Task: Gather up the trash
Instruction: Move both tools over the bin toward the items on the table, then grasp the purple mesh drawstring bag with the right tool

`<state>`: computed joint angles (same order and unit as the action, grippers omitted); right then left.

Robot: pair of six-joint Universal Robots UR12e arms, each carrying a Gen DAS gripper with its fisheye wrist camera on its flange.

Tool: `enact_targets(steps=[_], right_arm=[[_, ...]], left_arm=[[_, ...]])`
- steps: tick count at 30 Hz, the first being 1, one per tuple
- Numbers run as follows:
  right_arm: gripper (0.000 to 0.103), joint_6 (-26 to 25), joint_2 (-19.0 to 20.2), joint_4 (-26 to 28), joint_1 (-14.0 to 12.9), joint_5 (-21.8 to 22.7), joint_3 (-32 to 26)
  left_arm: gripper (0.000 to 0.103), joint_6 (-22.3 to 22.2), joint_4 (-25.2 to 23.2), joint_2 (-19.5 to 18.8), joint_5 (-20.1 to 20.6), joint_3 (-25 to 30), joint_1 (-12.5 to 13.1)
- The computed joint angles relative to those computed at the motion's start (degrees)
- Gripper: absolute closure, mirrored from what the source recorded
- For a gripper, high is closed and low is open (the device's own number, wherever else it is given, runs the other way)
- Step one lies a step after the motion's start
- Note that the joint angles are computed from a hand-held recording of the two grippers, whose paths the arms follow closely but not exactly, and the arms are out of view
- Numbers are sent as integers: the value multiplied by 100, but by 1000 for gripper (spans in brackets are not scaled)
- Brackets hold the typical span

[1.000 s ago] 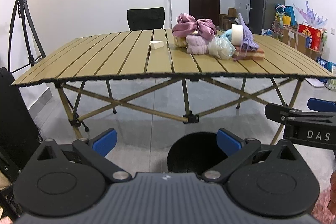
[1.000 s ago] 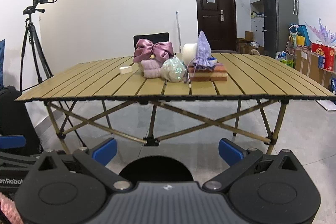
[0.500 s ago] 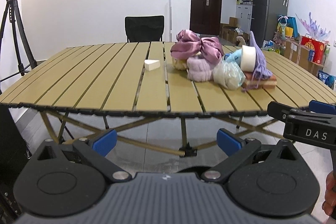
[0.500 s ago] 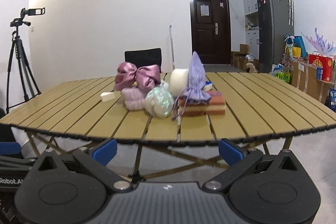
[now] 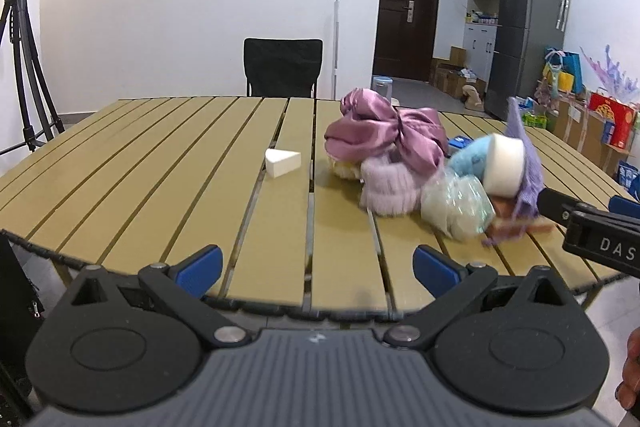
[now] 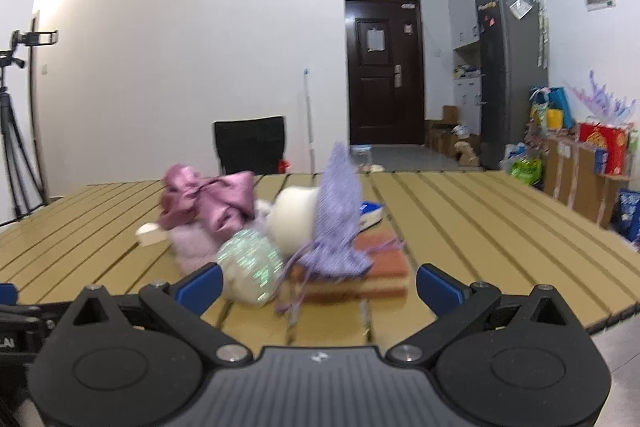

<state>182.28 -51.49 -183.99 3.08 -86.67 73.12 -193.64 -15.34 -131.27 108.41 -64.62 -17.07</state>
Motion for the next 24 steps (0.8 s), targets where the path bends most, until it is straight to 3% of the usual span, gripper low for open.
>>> enact_targets(steps=[4,7,9,12,15,20,24], right_arm=[[2,-62,250,69,-4,-36,-375],[11,-353,399,204,-38,180,-622],[15,-449,488,308,-24,79,-764],[16,-316,585,562,-34,69,-936],[24,-217,627,705,-55,99,-1000],[48,-50,684,773,-124,404,-1050],[51,148,786,610,-156,582,-1125]], left_arm=[[0,-240,-277,-189,-52,359,37],[0,-449,-474,-314,-43,590,52],[0,-489,-525,-363,-78,666,57],[0,-471,-586,-423,-79,754,48],[0,-440,-620,-463,-88,814,39],[0,-449,-648,-505,-129,892,19],[0,-381,-604,-544,-193,954,-8]])
